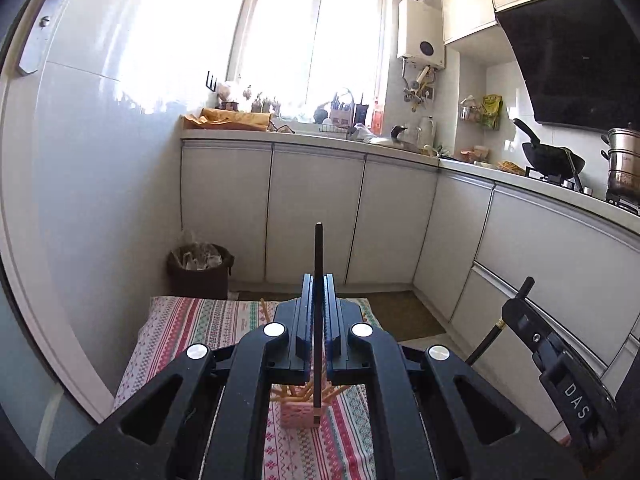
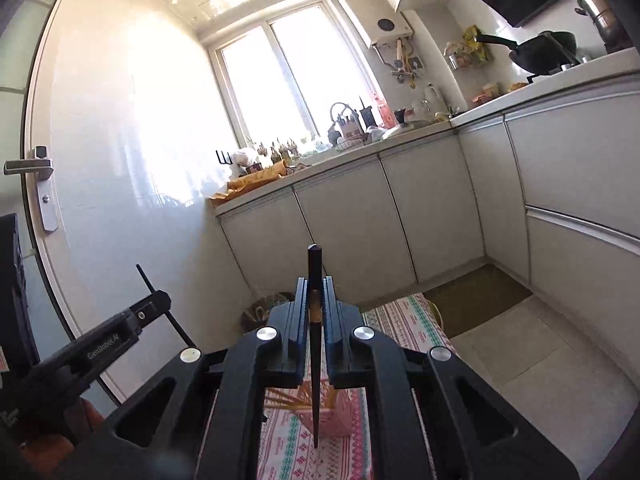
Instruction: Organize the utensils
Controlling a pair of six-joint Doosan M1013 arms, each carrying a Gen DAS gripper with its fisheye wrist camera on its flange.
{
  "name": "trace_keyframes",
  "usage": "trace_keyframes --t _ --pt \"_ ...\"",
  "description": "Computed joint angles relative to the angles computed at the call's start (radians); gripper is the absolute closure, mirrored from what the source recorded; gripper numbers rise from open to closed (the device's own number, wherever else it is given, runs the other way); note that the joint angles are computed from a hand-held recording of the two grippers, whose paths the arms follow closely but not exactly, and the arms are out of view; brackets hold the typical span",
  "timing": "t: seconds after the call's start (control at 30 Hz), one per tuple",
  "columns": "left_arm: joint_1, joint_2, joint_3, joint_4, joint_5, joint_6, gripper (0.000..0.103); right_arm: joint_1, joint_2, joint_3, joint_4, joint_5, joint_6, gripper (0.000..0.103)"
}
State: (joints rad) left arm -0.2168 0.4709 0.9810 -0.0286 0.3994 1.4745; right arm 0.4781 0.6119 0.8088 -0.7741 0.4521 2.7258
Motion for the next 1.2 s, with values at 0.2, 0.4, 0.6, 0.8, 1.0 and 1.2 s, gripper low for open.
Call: trace_keyframes --t 0.2,0.4,0.6,0.8,1.0,1.2 --pt "0.005 0.071 -0.090 0.017 0.019 -0.040 0.100 -0.001 0.099 -0.146 -0.035 0.014 0.002 0.096" --pt "0.017 0.135 -0.159 0.030 0.032 -0.102 0.099 -0.014 0.211 -0.294 0.043 0.040 -0.056 0.095" --pt "0.024 0.149 -0.160 0.076 0.012 -0.192 0.078 -0.024 0.270 -0.380 0.214 0.124 -0.181 0.092" --pt "0.024 0.107 -0.134 0.137 0.011 -0.241 0.074 -0.014 0.213 -0.305 0.112 0.115 -0.127 0.092" --pt "0.010 0.071 -0.097 0.225 0.014 -0.292 0.068 0.000 0.157 -0.236 0.042 0.107 -0.086 0.073" --pt "0.003 0.028 -0.034 0.324 0.003 -0.383 0.050 0.012 0.105 -0.166 -0.039 0.111 -0.017 0.053"
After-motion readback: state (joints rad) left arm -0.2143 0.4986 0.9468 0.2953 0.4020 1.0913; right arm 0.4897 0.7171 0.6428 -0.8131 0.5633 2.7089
